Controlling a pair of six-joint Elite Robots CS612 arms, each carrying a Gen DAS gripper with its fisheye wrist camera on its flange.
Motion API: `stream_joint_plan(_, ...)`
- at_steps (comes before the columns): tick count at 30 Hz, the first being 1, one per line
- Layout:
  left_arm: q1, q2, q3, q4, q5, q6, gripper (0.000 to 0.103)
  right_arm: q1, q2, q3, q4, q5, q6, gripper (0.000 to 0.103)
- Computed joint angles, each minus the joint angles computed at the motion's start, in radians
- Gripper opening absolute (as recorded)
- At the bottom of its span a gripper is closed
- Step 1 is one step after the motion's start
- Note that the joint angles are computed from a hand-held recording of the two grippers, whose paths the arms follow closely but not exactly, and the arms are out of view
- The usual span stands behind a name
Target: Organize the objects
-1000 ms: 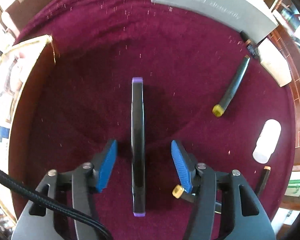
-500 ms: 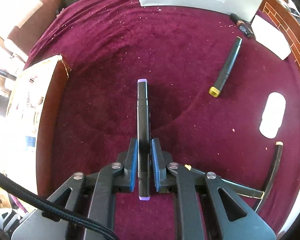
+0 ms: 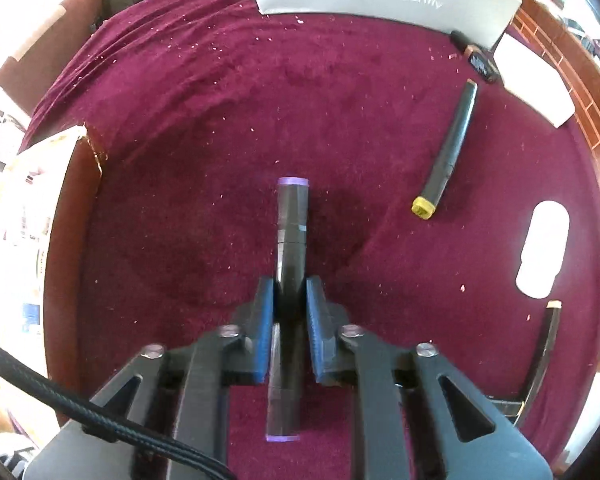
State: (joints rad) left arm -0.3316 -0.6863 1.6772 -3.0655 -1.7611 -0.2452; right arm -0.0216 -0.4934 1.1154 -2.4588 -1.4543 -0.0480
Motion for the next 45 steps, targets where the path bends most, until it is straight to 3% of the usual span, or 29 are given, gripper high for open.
stream_joint_plan(7, -0.003, 0.003, -0.008, -0.003, 0.019, 0.000, 0.013, -0.021, -0.040, 0.065, -0.023, 0.061, 0.017, 0.012)
stream_joint_plan(15, -0.017, -0.012, -0.003, -0.017, 0.074, 0.027, 0.006, -0.055, -0.133, 0.207, -0.117, 0.240, 0.027, 0.013)
stream_joint_plan(18, -0.016, -0.023, 0.004, -0.039, 0.094, 0.032, 0.003, -0.052, -0.145, 0.222, -0.137, 0.280, 0.027, 0.013)
stream_joint_plan(24, 0.034, -0.039, 0.010, -0.097, 0.052, -0.039, 0.002, -0.050, -0.169, 0.259, -0.169, 0.339, 0.033, 0.013)
stream_joint_plan(30, 0.061, -0.054, 0.023, -0.091, 0.101, -0.060, 0.002, -0.038, -0.182, 0.277, -0.191, 0.377, 0.024, 0.013)
stream_joint_plan(35, 0.033, -0.056, 0.042, -0.068, 0.000, 0.085, 0.004, -0.036, -0.183, 0.282, -0.170, 0.386, 0.031, 0.013)
stream_joint_plan(40, -0.018, -0.049, 0.083, -0.104, 0.041, 0.224, 0.004, -0.050, -0.188, 0.303, -0.153, 0.401, 0.042, 0.013)
stream_joint_plan(43, -0.048, -0.033, 0.097, -0.154, 0.130, 0.302, 0.005, -0.063, -0.188, 0.314, -0.152, 0.421, 0.057, 0.013)
stream_joint_plan(45, -0.061, -0.017, 0.100, -0.219, 0.162, 0.327, 0.013, -0.070, -0.190, 0.322, -0.160, 0.427, 0.064, 0.013)
